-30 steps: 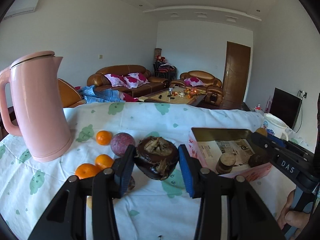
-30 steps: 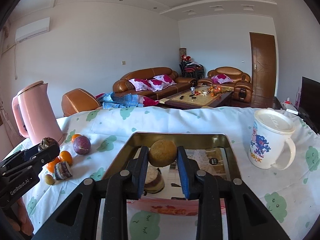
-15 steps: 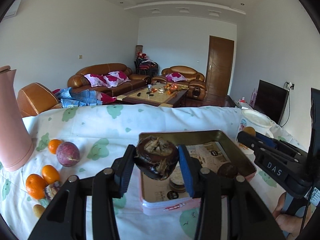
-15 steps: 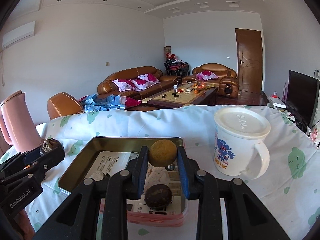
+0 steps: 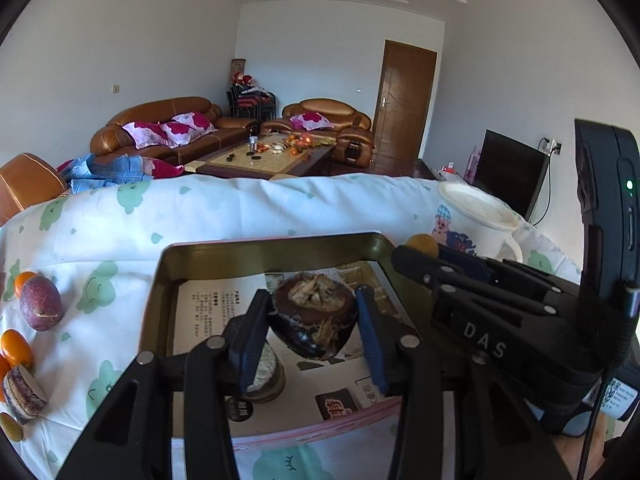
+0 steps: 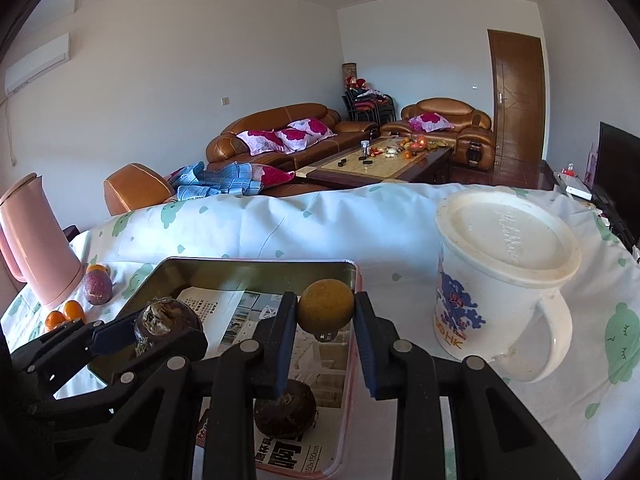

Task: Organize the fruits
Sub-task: 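Lower both fruits into the tin and open both grippers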

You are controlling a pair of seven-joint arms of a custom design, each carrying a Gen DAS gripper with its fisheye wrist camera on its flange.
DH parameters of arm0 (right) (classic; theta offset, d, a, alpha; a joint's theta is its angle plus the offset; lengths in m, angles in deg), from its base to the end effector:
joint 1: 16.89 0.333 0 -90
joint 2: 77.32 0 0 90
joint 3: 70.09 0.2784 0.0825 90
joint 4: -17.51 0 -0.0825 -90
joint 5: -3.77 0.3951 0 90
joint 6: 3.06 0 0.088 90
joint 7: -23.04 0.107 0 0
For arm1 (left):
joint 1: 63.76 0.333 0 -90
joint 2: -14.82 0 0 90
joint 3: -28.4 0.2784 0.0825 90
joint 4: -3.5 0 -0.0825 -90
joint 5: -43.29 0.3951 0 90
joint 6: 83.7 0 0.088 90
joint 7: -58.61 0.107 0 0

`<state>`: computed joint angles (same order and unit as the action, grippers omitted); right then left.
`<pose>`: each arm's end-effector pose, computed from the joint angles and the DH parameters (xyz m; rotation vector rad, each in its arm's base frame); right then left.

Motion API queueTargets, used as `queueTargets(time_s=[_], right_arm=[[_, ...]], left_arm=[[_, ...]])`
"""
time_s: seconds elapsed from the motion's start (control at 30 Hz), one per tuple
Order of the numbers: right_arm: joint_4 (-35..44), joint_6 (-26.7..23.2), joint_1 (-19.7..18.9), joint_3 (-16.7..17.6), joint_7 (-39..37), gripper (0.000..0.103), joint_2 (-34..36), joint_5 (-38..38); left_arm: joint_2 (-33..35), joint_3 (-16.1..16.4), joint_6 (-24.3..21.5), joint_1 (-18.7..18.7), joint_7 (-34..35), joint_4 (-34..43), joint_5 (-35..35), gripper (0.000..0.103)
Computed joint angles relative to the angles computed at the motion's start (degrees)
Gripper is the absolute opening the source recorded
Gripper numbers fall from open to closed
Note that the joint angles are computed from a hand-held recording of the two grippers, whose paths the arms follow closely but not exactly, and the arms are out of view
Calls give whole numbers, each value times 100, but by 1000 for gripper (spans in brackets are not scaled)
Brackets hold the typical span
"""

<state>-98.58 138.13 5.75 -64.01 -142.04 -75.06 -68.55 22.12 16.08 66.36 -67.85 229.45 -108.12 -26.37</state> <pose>0.5278 0.2904 0.4277 -1.2357 1.9511 -0.9470 0.6076 -0.1530 0.4219 -1.0321 2.3644 -1.3338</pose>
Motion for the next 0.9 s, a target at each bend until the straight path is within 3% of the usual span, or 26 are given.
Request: queueTargets(time_s=[0.23,0.43,0.67,0.73,0.8,0.9], right_arm=[[138,216,4,-34,-400,31,143,175],[184,448,12,-93,-687,31,218,389],[90,605,-7,-140,-580,32,167,461],[44,783,-41,-154,-436,51,140,393],[5,857,-45,-150,-181,57,104,159],[7,594,25,-74,131,74,45,-278]], left_arm=[[118,8,194,-73,-748,53,936,45],[29,-83,538,-107,-580,-102,1007,46],[-43,-140,953,-167,-349,-235,890,75],[-81,-157,1043,-180,-175,-277,760,83],[-116,-178,1366,-235,-59,-339,610,92],[-222,-184,1260,-182,536,-369,-60,103]])
